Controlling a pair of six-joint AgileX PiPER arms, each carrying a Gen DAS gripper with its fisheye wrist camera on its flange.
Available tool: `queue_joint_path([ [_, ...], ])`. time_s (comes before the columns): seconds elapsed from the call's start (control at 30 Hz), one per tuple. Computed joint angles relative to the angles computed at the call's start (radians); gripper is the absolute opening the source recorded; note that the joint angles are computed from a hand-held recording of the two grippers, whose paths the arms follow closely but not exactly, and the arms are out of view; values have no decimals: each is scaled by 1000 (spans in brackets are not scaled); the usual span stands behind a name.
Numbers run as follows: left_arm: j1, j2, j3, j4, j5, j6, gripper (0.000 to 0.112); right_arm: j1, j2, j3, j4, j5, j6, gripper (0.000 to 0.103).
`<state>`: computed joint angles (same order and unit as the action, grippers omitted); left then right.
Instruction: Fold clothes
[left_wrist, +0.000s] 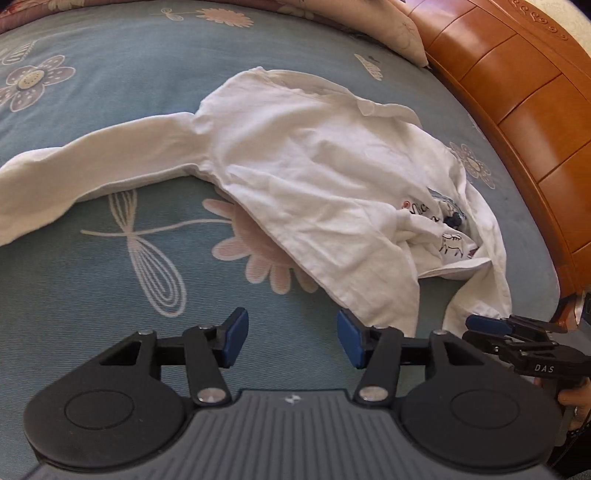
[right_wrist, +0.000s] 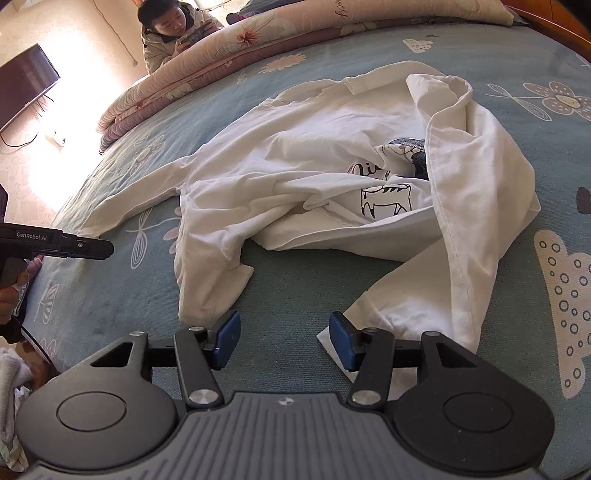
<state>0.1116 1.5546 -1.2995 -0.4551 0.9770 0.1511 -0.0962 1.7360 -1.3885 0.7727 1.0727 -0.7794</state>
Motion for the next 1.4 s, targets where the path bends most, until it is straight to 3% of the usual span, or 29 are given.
queue_joint_path([
  [0.2,-118,51,10,-70,-55,-39,55,-3,22,-23,13,-3,-59,58],
  [0.37,-124,60,76,-159,-145,-48,56,-4,52,-58,-1,4,-39,58],
  [0.43,-112,63,99,-217,-161,-19,64,-23,50,-55,9,9,-48,58],
  [0.5,-111,70,115,-248,-179,-3,66,-49,51,-57,11,18,-54,58],
  [0.7,-131,77,105,-211,-227,-22,66,-132,62,-86,-6,39,-7,58],
  [0.8,-130,83,106,-224,-240,-12,66,-160,49,-70,-9,-1,10,58],
  [0.93,-144,87,114,-196,-252,-27,66,-139,25,-25,-70,-125,56,58],
  [1.03,-146,86,120,-193,-240,-17,66,-148,4,13,-26,-170,22,58],
  [1.2,-148,107,79,-173,-183,-7,66,-103,39,-44,-203,-213,98,58],
  [1.3,-153,125,27,-126,-124,-12,66,-121,64,-97,-209,-195,75,58],
  [1.4,-160,152,-29,-79,-68,-24,66,-131,151,-243,-246,-59,57,58],
])
